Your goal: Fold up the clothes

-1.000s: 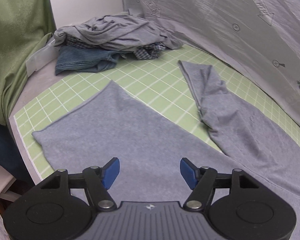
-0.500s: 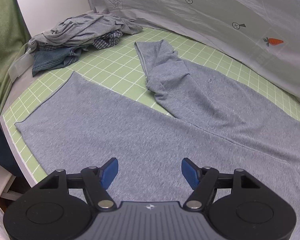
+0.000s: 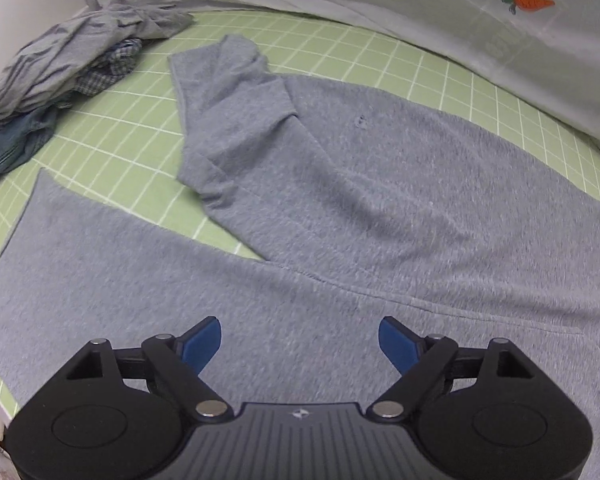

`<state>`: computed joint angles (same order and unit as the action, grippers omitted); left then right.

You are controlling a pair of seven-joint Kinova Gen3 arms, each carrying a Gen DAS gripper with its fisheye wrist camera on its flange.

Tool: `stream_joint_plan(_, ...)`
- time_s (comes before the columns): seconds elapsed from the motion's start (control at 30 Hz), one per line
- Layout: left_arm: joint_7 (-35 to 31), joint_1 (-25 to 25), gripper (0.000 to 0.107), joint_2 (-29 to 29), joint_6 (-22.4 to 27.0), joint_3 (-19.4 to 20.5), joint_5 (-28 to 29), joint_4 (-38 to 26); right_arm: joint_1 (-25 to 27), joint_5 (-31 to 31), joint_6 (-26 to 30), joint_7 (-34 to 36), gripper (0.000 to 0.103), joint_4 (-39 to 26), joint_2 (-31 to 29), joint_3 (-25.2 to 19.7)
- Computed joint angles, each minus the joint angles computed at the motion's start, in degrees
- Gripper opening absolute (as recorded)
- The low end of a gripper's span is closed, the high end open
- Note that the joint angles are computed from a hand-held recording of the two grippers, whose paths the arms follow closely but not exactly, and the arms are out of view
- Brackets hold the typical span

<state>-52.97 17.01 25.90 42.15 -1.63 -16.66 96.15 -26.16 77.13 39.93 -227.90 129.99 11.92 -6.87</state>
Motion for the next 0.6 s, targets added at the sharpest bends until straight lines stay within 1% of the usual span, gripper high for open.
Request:
stream_joint_plan(0.07,-2.3,-0.3,0.086,2.6,1.1,1.2,-0.2,-2.5,0.2,-0.2,-3.9,4.6,0.103,-2.7,1.9,3.2)
stream_joint_plan(0.1,-2.5,0.4,0.086,3.6,1.6,0.7,-0.4,-3.3,0.6,-0.5,-6.2,6.9,0.103,-4.0,2.8,4.7)
stream_joint_plan(0.13,-2.5,1.0,0.086,4.7,2.2,0.4,-0.8,-4.1,1.7,-0.5,-8.5,9.3,0.103,-5.3,3.8,5.5)
stream_joint_plan(0.2,-3.2,0.4,0.087,6.4,3.3,0.8,0.6,-5.6,6.1,0.6,-12.8,13.9,0.103,-7.9,6.2,4.4)
stream_joint_plan(0.27,-2.4,0.1,0.087,7.0,3.6,0.5,2.1,-5.8,11.4,2.3,-16.2,18.6,0.103,-10.3,8.4,1.5)
stream_joint_plan(0.33,-1.4,0.2,0.095,7.5,3.7,0.0,2.9,-5.9,16.7,5.2,-20.8,23.2,0.103,-12.0,9.9,-1.5)
stream_joint_plan(0.37,-1.0,0.3,0.096,7.5,3.4,-0.2,2.9,-5.7,19.4,6.3,-22.2,25.6,0.103,-13.0,10.8,-3.5)
stream_joint_plan(0.43,-0.4,0.2,0.101,7.6,3.1,-0.5,3.1,-5.4,24.2,7.6,-22.7,30.2,0.101,-14.9,12.6,-8.7)
stream_joint_plan(0.5,0.4,-0.3,0.102,7.5,2.8,-0.5,4.0,-5.1,28.2,6.8,-21.6,34.9,0.086,-16.9,14.8,-14.0)
stream_joint_plan(0.53,0.8,-0.7,0.102,7.4,2.6,-0.4,4.6,-4.8,30.0,5.4,-20.8,37.2,0.081,-17.8,15.8,-16.6)
stream_joint_plan(0.57,1.2,-1.0,0.102,7.3,2.4,-0.3,5.3,-4.6,31.7,3.7,-19.7,39.6,0.069,-18.8,16.8,-19.3)
stream_joint_plan(0.6,1.4,-1.5,0.103,7.2,2.0,-0.3,5.9,-4.3,33.4,1.9,-18.4,41.9,0.063,-19.6,17.6,-21.9)
